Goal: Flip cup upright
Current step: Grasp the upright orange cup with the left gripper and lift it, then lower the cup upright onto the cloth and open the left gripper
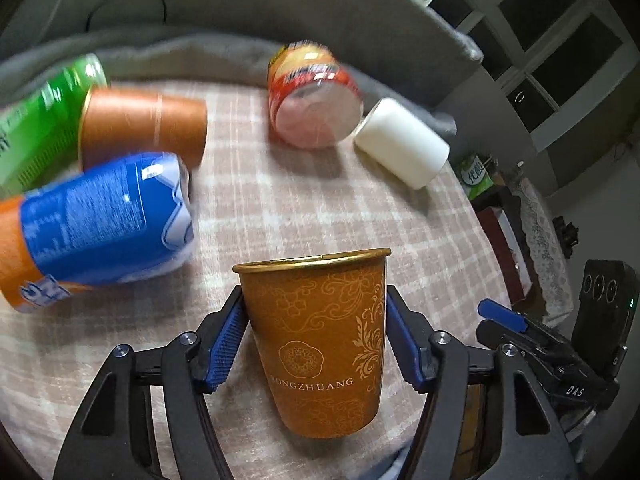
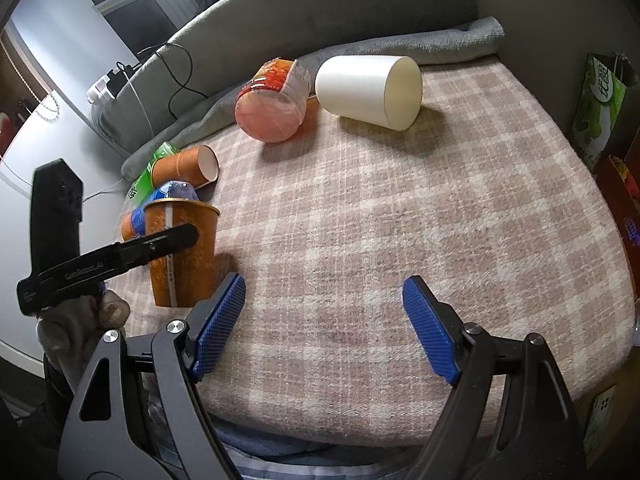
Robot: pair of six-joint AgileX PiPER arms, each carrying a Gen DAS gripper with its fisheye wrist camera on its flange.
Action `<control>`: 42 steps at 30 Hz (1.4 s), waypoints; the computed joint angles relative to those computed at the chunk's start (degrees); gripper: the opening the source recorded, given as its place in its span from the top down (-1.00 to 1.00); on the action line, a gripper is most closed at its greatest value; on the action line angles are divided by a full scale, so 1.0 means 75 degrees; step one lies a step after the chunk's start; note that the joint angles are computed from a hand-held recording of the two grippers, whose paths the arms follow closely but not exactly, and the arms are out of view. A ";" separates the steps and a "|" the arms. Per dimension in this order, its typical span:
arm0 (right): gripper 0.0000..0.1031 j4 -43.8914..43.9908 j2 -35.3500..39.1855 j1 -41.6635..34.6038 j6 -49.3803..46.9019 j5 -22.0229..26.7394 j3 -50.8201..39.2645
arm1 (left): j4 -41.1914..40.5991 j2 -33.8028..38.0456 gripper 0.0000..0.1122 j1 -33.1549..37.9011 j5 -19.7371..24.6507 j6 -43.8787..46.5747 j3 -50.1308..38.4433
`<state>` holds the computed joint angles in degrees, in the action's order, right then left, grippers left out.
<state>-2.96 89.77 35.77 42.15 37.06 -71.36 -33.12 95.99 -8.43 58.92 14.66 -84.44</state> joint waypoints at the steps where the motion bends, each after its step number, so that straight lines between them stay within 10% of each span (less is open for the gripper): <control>1: -0.62 0.0003 0.0003 0.0001 0.0004 -0.0005 0.0006 | 0.0089 -0.0100 -0.17 -0.0066 -0.0197 0.0023 0.0079; 19: -0.62 0.0296 0.0025 -0.0107 -0.0163 -0.0173 0.0190 | 0.2447 -0.0525 -0.17 -0.1317 -0.3680 -0.1123 0.1127; 42: -0.62 0.0301 0.0016 -0.0001 -0.0113 -0.0225 0.0110 | 0.2563 -0.1172 -0.17 -0.1459 -0.3742 -0.0927 0.1918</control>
